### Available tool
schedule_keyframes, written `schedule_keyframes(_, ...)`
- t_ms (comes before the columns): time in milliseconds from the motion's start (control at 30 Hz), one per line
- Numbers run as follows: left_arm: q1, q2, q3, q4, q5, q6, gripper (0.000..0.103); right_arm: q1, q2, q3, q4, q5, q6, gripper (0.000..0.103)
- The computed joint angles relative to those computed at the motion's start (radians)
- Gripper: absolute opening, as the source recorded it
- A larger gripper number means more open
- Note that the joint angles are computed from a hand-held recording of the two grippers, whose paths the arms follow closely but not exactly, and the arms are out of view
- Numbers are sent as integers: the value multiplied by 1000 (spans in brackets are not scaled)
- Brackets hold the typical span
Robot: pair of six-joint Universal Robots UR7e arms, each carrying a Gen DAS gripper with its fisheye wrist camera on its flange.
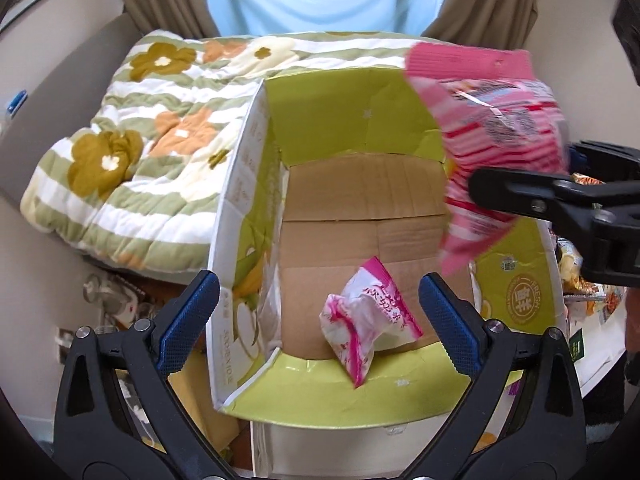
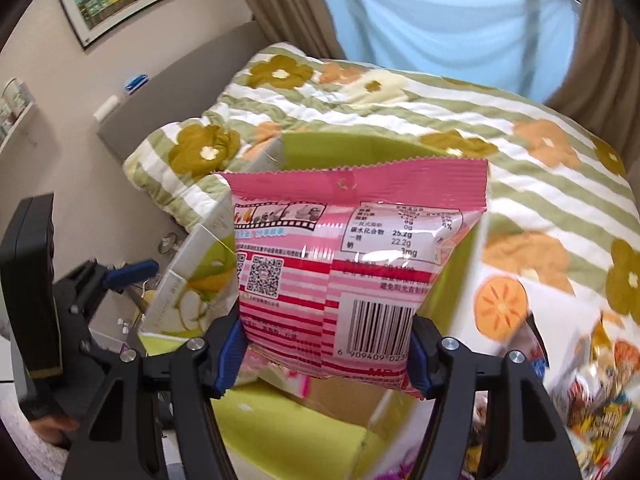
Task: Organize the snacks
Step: 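Open left tool dropping its bag in box while right tool releases its pack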
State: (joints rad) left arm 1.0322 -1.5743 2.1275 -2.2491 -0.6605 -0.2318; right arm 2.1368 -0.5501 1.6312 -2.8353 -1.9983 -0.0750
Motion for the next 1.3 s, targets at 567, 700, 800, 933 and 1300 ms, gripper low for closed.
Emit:
schedule_keyframes(567, 29, -7, 3, 11, -15, -10, 100, -46, 85, -86, 96, -1, 36, 103)
schedule_keyframes(700, 31, -25, 9, 17, -20, -11, 100, -32, 75, -51, 41, -27, 9, 103)
schedule_keyframes(800, 20, -39, 13, 33, -15, -13, 99, -29, 55, -27, 43, -25, 34, 103)
schedule_keyframes(933, -11, -68, 19, 39, -4, -1, 100, -8, 30, 10, -3, -45, 51, 103)
schedule_keyframes(1300, -130, -133, 13, 83, -9, 33, 100, 82, -75, 116, -126, -148, 173, 103)
